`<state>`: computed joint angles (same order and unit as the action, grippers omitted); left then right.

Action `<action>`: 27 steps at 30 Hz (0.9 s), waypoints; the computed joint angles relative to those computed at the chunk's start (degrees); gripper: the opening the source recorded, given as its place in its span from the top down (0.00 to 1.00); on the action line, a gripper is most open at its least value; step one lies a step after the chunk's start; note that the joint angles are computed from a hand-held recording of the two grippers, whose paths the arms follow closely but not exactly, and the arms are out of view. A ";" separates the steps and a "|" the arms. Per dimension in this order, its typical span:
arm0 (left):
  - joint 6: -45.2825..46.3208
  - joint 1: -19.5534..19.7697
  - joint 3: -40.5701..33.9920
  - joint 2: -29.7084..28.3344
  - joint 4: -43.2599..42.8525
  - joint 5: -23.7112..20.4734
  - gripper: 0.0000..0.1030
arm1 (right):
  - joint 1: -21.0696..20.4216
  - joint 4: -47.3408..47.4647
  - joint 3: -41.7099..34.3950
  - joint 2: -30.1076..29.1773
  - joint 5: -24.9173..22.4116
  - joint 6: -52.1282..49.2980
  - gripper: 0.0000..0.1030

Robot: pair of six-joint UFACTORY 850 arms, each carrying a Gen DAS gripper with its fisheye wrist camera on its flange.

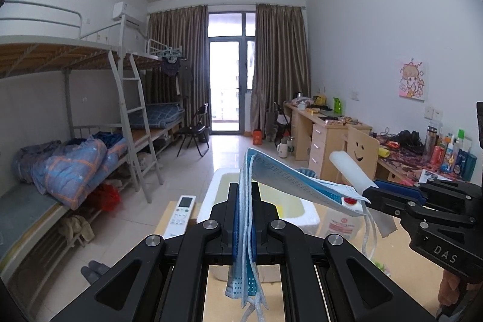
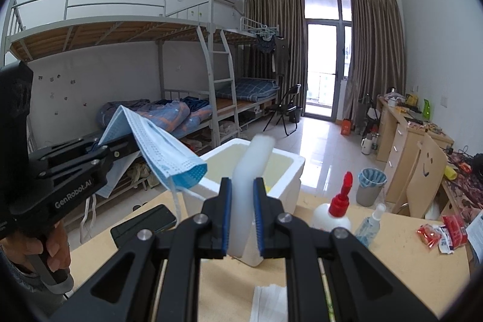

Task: Organize soft objects
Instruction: 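Carry the mask and foam tube with both tools toward the foam box, then lower the foam tube into the box and open the right tool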

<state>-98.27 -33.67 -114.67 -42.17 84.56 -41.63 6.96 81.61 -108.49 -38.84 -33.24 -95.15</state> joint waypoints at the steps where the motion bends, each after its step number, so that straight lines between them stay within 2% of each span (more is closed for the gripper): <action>1: 0.25 0.15 -0.60 -0.36 -0.25 -0.02 0.94 | 0.05 -0.29 -0.49 -0.31 -0.06 0.45 0.84; 11: 4.66 1.70 -8.07 -4.71 -3.02 -0.22 0.94 | 1.13 -2.71 -6.70 -4.17 -0.22 3.67 0.84; 18: 8.03 2.61 -11.76 -6.89 -4.53 -0.80 0.94 | 2.15 -11.08 -16.52 -10.21 -0.74 13.08 0.84; 27: 5.60 3.76 -10.45 -6.45 -3.14 -2.87 0.94 | 2.81 -19.26 -27.46 -16.99 -2.25 22.35 0.84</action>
<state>-92.67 -29.91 -125.11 -48.62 81.42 -44.50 9.77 62.35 -135.94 -55.82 -35.50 -72.80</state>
